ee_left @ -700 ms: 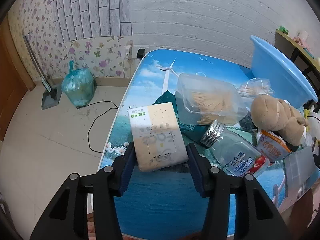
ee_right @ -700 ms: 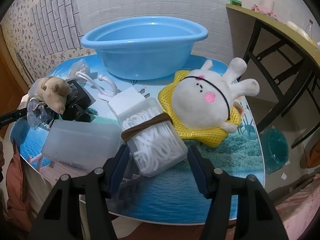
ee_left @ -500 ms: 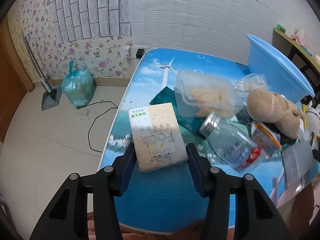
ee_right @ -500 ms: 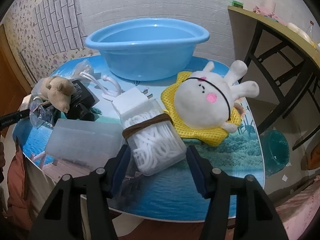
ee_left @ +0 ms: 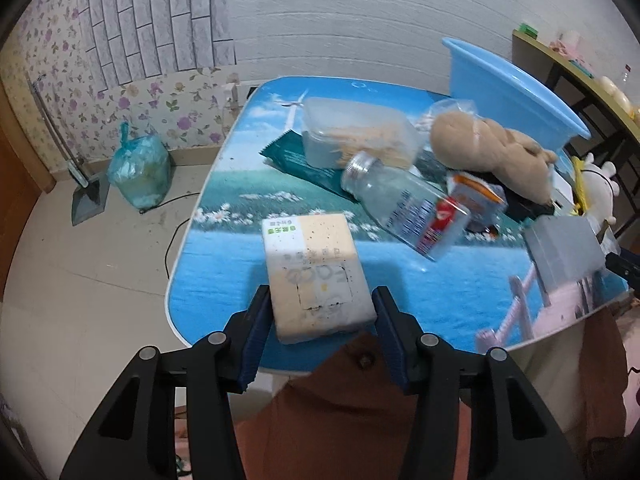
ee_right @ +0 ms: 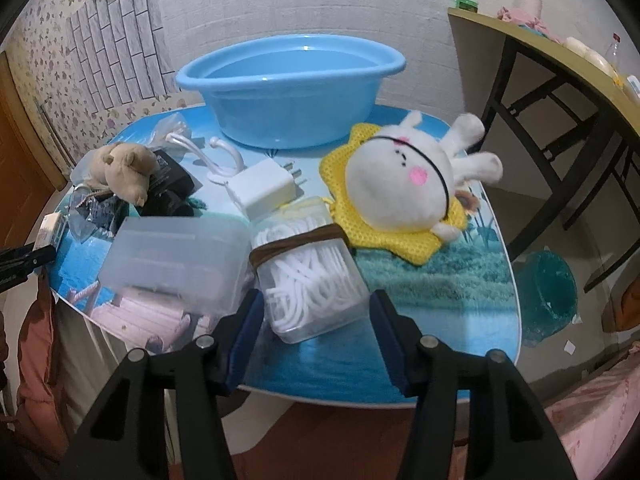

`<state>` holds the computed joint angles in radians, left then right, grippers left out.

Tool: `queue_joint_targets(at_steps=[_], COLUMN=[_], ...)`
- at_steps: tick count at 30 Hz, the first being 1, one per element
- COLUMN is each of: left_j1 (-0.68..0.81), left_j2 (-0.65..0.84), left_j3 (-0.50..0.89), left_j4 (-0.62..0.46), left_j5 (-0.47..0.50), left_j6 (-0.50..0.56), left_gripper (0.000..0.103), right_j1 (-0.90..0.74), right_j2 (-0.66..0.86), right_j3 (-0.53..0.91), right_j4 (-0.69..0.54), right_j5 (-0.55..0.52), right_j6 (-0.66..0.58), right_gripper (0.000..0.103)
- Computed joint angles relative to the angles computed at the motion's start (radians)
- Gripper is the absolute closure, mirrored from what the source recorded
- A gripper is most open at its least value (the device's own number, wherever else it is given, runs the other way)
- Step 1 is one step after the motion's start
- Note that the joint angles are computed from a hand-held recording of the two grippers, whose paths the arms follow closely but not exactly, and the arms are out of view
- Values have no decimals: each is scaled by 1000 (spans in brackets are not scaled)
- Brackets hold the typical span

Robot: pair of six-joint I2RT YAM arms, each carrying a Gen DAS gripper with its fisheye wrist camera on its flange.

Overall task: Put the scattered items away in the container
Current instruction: 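Grasp the white card box with left while right grasps the clear cable box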

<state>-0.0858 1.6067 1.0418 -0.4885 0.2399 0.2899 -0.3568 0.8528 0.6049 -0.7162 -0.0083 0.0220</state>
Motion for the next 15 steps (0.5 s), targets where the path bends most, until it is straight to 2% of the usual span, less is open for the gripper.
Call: queue_joint_targets(at_steps=[7, 10, 15], left_j1=[-15, -28, -37], left_j2=[-11, -13, -1], left_j3=[-15, -34, -35], left_j4=[8, 42, 75], left_j5=[-14, -45, -54], left_j6=[-12, -13, -25], left_gripper=[53, 53, 49], right_j1=[-15, -11, 0], right_j2=[-47, -19, -2], right_j3=[-4, 7, -2], right_j4=[-65, -104, -82], right_j5=[2, -27, -11], right_j6=[-10, 16, 35], right_gripper=[49, 49, 49])
